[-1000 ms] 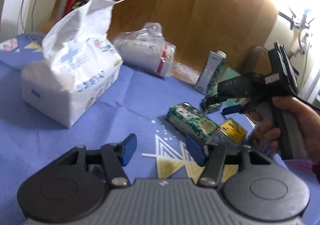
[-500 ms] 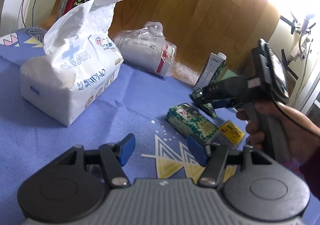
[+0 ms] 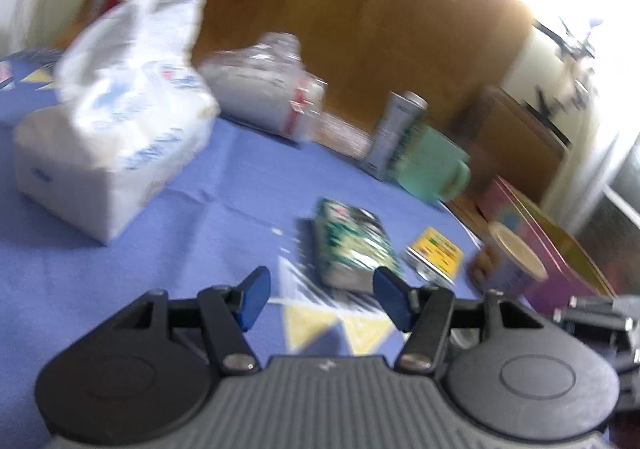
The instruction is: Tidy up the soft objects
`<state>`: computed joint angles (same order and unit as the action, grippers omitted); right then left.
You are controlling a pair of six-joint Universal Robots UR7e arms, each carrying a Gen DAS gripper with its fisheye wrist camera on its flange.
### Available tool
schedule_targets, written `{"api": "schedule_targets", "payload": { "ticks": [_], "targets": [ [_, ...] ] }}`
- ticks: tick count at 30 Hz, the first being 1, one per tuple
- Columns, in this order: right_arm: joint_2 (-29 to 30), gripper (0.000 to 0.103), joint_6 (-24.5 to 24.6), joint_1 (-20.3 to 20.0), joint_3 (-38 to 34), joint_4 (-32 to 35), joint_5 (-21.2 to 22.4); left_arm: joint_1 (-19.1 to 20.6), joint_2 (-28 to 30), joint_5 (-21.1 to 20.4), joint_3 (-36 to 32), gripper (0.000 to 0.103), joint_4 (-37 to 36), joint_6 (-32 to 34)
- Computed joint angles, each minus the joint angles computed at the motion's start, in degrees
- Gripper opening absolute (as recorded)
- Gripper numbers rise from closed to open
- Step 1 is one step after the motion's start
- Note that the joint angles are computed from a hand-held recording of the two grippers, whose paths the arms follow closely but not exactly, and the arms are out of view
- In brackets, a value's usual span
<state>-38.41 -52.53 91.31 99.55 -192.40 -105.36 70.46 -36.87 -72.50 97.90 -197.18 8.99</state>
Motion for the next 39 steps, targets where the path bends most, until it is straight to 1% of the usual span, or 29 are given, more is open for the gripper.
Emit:
{"api": "schedule_targets", "payload": {
  "ticks": [1,3,4,5,7,8,10,12,14,15,16,18,19,22,24,29,31,33,36,38,39],
  "targets": [
    [-0.25,0.038,-0.08,-0.32,1.65,-1.35,-0.22,-0.39,-0.18,-0.35,0.39,0.056,0.80,1.70],
    [-0.15,0.041,-0.67,-1.33,5.62,-8.43,0.58,-1.16,-0.70,-1.22,1.37,0.056,3.01,2.83],
    [-0.57,0.046,-0.80,-1.81,7.41,-11.36,0.96,-1.56,-1.13,-2.20,2.14,0.053,4.19,2.46],
    [-0.78,0.052,-0.40,-2.03,8.37,-12.96,1.17,-1.81,-1.56,-3.87,2.83,0.053,5.53,1.81],
    [-1.38,0.053,0.49,-2.57,10.29,-15.16,2.17,-2.31,-2.16,-7.19,3.63,0.053,8.12,1.73],
    [-1.67,0.053,0.82,-2.95,10.98,-15.57,2.79,-2.83,-2.00,-7.27,3.70,0.053,8.79,2.34],
    [-1.65,0.053,1.35,-3.35,11.34,-15.58,3.26,-4.17,-1.39,-5.39,3.40,0.053,9.86,3.37],
    [-1.19,0.053,1.50,-3.61,11.22,-16.17,3.83,-5.03,-0.97,-3.92,2.83,0.053,12.54,2.71],
    [-1.03,0.052,1.14,-3.92,11.60,-16.78,4.96,-5.66,-0.42,-3.13,3.20,0.053,11.81,2.47],
    [-1.58,0.050,1.23,-4.36,12.68,-16.99,5.68,-5.71,-0.36,-4.17,3.33,0.048,12.37,2.22],
    [-1.84,0.037,1.78,-4.76,12.84,-16.35,6.92,-6.20,-0.06,-3.57,3.38,0.048,12.22,1.58],
    [-2.21,0.035,1.41,-5.00,13.87,-17.45,7.40,-7.18,0.46,-1.60,2.72,0.048,13.16,2.20],
    [-2.34,0.035,0.96,-5.22,14.45,-18.66,7.65,-7.59,0.76,-1.35,1.95,0.048,14.20,2.34],
    [-3.13,0.035,1.13,-6.34,15.66,-22.15,9.04,-8.67,1.93,-2.62,-1.47,0.048,17.21,3.38],
    [-3.88,0.035,1.59,-7.12,16.66,-26.26,10.14,-10.12,3.51,-3.49,-4.01,0.048,17.43,5.13],
    [-6.05,0.035,2.31,-9.15,17.59,-36.16,11.60,-14.12,9.70,-5.92,-12.83,0.048,17.62,11.27],
    [-7.01,0.035,2.91,-10.03,17.25,-38.44,11.63,-15.23,12.82,-6.98,-17.52,0.048,18.63,12.58],
    [-7.88,0.035,4.05,-10.78,16.24,-39.24,11.46,-16.12,16.03,-7.28,-21.81,0.048,18.50,13.70],
    [-7.79,0.035,4.17,-11.55,13.31,-39.73,11.10,-16.79,21.11,-6.14,-28.83,0.051,18.42,15.79],
    [-6.23,0.035,3.58,-11.89,9.79,-39.81,10.36,-17.22,24.42,-3.22,-33.67,0.052,20.20,16.60],
    [-4.71,0.035,3.00,-11.81,7.51,-40.74,8.85,-17.46,25.49,-1.51,-35.26,0.052,21.28,16.34]
  ]
}}
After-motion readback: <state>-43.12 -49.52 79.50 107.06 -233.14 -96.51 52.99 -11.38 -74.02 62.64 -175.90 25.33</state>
